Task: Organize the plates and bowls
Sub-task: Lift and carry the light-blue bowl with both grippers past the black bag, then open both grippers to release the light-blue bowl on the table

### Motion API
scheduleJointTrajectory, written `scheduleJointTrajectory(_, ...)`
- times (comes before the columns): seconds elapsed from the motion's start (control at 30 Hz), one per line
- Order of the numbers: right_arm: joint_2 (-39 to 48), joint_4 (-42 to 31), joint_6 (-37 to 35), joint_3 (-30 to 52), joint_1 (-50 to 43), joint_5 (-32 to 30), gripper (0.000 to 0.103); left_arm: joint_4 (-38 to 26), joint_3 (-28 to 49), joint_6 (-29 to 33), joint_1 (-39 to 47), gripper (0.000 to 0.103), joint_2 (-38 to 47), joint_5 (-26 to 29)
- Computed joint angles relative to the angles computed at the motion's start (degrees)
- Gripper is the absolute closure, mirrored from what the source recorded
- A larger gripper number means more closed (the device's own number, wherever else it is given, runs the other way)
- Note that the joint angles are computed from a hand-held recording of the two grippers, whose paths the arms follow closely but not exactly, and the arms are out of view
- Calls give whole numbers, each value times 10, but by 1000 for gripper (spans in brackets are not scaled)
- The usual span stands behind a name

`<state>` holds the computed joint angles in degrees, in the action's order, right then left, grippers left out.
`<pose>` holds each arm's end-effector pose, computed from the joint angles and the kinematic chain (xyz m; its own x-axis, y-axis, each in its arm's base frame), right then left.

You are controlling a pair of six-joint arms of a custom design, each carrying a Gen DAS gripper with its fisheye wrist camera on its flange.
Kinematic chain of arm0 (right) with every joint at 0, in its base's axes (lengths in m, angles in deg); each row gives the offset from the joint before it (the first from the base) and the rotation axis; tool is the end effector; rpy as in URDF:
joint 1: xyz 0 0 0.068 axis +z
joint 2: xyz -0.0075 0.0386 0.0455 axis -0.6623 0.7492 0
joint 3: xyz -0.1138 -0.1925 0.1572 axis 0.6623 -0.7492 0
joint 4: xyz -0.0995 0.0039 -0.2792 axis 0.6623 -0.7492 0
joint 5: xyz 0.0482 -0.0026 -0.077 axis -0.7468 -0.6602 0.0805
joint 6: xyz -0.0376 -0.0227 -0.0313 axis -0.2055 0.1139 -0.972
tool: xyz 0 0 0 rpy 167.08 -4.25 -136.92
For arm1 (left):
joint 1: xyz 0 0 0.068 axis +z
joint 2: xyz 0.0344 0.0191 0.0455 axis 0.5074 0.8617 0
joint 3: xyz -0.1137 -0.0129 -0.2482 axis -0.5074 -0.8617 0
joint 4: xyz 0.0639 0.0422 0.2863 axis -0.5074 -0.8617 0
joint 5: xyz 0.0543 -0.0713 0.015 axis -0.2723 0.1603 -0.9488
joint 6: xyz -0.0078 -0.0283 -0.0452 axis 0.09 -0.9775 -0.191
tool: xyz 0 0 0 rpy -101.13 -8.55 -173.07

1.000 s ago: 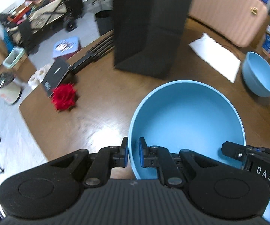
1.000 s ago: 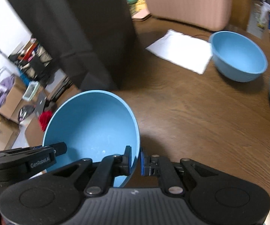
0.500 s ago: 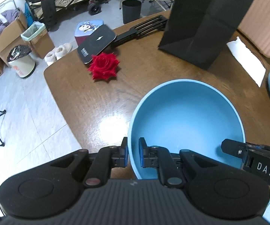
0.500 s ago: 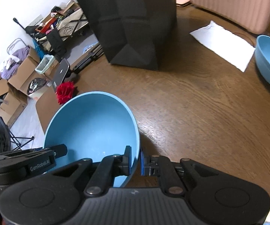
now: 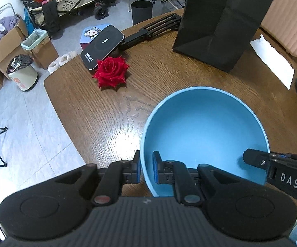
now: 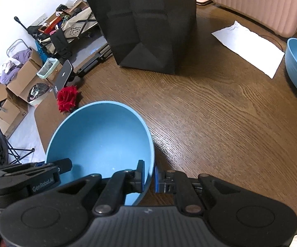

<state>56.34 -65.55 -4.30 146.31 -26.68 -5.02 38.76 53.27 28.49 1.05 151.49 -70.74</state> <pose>0.3342 0.0995 0.2041 -0.8692 -0.3315 -0.3668 -0.4357 0.8643 0.2513 0.2518 -0.1295 0.1956 -0.8224 -0.4347 -0.3669 -0.4667 0.8844 -0.0017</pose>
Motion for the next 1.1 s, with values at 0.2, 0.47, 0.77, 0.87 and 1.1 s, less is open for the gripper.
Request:
scheduleJointTrajectory(0.2, 8, 13, 7, -6, 1, 3, 94, 11, -8, 4, 2, 91, 3, 8)
scheduleJointTrajectory(0.47, 13, 10, -1, -3, 1, 5, 94, 15, -16, 1, 6, 91, 1, 18)
scheduleJointTrajectory(0.77, 2, -2, -16, -1, -2, 2, 81, 3, -15, -9, 2, 89, -13, 5)
scheduleJointTrajectory(0.87, -9, -4, -17, -3, -9, 0, 70, -9, -14, -14, 0, 78, -24, -1)
scheduleJointTrajectory(1.1, -39, -23, -32, 2, -33, -14, 35, -47, 4, -24, -23, 32, -51, -43)
